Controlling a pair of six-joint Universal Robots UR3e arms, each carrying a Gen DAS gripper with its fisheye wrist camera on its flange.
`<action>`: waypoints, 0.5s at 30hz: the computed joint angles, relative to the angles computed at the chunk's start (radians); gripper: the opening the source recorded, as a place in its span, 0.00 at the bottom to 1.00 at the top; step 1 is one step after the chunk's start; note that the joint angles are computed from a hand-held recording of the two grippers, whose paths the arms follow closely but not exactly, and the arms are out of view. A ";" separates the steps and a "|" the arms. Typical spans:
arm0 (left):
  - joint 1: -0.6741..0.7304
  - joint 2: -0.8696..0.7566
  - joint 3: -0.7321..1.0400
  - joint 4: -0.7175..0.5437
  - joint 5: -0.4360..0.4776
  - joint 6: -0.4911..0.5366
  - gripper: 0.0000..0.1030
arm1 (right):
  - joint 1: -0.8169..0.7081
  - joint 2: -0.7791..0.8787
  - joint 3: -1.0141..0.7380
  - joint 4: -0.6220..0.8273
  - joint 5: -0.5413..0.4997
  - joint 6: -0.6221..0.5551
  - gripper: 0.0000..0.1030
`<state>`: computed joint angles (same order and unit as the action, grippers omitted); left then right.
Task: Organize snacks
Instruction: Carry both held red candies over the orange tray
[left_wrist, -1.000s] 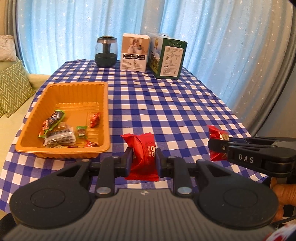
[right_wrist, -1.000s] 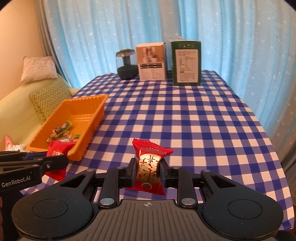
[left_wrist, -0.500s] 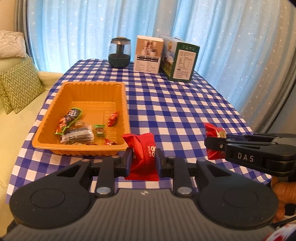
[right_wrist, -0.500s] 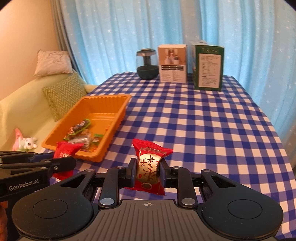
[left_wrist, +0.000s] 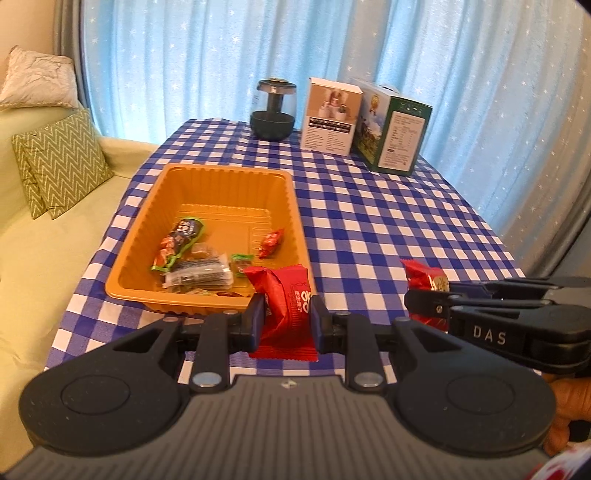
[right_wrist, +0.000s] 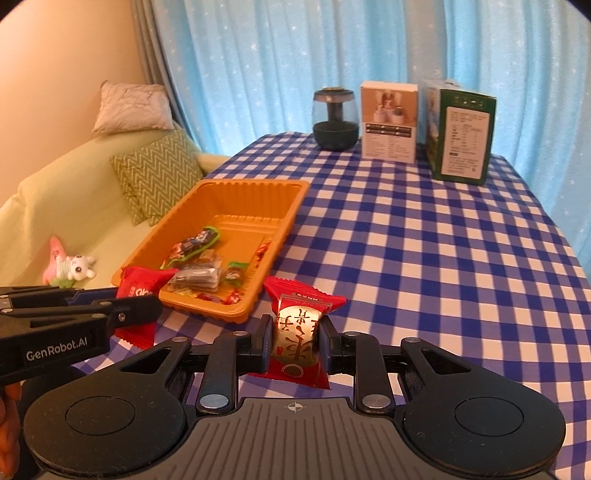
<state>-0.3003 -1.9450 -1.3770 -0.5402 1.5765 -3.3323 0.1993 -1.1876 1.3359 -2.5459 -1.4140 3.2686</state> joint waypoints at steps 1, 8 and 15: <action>0.005 0.002 -0.003 0.000 -0.001 -0.001 0.22 | 0.003 0.010 -0.013 0.004 0.002 0.000 0.25; 0.047 0.012 -0.013 0.000 -0.011 0.006 0.22 | 0.028 0.085 -0.120 0.036 0.009 0.003 0.25; 0.090 -0.003 0.020 -0.010 -0.035 0.028 0.22 | 0.048 0.180 -0.266 0.080 0.019 0.003 0.25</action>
<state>-0.2100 -1.9477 -1.3572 -0.5503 1.5417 -3.3042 0.2478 -1.0076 1.0701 -2.4655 -1.3949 3.2711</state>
